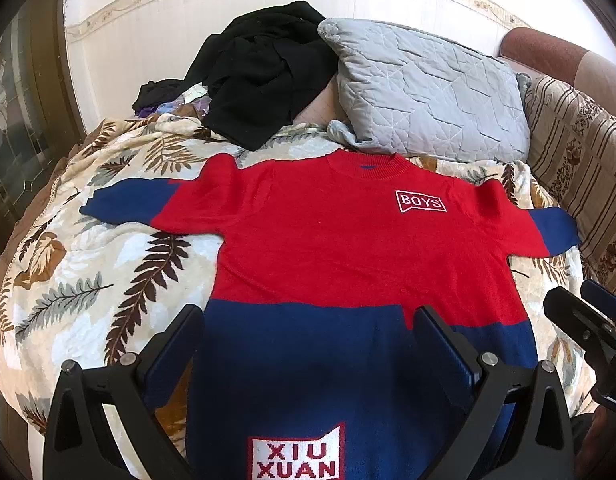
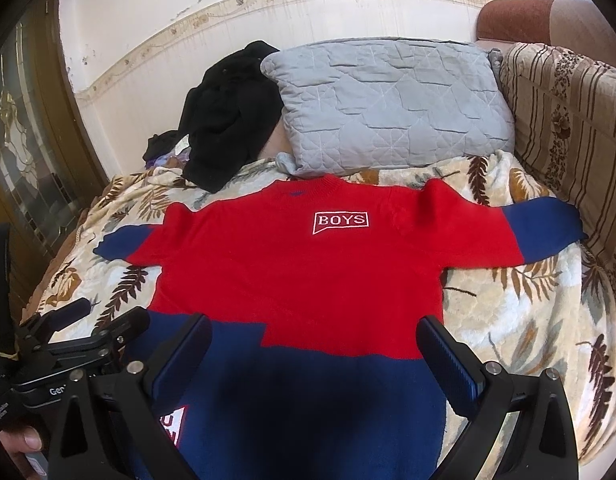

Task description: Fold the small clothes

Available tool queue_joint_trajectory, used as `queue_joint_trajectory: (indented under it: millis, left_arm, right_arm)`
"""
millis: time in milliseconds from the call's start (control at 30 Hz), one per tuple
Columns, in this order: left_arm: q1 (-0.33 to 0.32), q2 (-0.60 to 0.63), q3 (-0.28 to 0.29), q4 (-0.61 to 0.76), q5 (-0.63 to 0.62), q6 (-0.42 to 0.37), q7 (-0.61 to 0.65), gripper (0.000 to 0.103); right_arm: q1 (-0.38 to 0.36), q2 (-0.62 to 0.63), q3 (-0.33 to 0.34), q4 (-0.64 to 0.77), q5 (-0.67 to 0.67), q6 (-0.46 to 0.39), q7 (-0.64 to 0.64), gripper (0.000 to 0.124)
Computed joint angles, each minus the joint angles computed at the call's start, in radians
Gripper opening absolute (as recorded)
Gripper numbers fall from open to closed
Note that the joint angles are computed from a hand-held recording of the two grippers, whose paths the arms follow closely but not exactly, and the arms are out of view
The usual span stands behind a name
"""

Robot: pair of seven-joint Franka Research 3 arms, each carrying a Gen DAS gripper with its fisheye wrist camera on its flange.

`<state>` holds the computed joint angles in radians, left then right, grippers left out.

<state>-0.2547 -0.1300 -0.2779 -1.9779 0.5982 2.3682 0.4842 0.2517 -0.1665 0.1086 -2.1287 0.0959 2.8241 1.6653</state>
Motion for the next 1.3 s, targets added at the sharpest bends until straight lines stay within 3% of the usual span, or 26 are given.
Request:
queue_joint_trajectory:
  millis: [367,467,533,633,733,800,867,1033,1100,1167,1233,1300]
  left_arm:
    - [-0.002,0.019,-0.001,0.016,0.032,-0.01,-0.003,0.103]
    - [0.0,0.023,0.003,0.015,0.043,-0.006,-0.004,0.103]
    - [0.01,0.006,0.017,-0.02,0.034,0.032,-0.019,0.103]
    - [0.039,-0.013,0.036,-0.071,0.024,0.033,-0.044,0.103]
    - [0.075,-0.029,0.057,-0.127,0.004,0.01,-0.05,0.103]
    - [0.1,-0.048,0.062,-0.158,0.024,-0.012,-0.064,0.103]
    - [0.118,-0.07,0.07,-0.187,0.007,-0.047,-0.064,0.103]
    - [0.176,-0.089,0.082,-0.258,0.053,-0.007,-0.154,0.103]
    - [0.184,-0.084,0.092,-0.273,0.024,-0.01,-0.144,0.103]
    - [0.195,-0.088,0.096,-0.301,0.026,0.003,-0.15,0.103]
    - [0.202,-0.104,0.083,-0.319,0.071,0.006,-0.166,0.103]
    - [0.2,-0.098,0.082,-0.318,0.06,0.013,-0.166,0.103]
  right_arm:
    - [0.001,0.02,-0.007,0.013,0.007,-0.015,-0.006,0.103]
    - [0.018,0.028,-0.028,0.015,0.073,-0.018,-0.064,0.103]
    - [0.053,0.04,-0.075,0.021,0.259,-0.032,-0.204,0.103]
    - [0.049,0.069,-0.129,0.033,0.524,-0.029,-0.375,0.103]
    - [-0.034,0.17,-0.2,0.134,0.883,-0.135,-0.408,0.103]
    - [-0.101,0.246,-0.215,0.205,1.028,-0.158,-0.408,0.101]
    - [-0.162,0.338,-0.218,0.3,1.091,-0.163,-0.383,0.096]
    - [-0.266,0.564,-0.213,0.545,0.939,-0.192,-0.116,0.085]
    - [-0.265,0.605,-0.222,0.589,0.927,-0.174,-0.096,0.081]
    - [-0.256,0.642,-0.239,0.639,0.827,-0.154,-0.022,0.065]
    - [-0.206,0.68,-0.32,0.694,0.661,-0.198,0.113,0.018]
    - [-0.173,0.723,-0.381,0.791,0.45,-0.272,0.267,0.007]
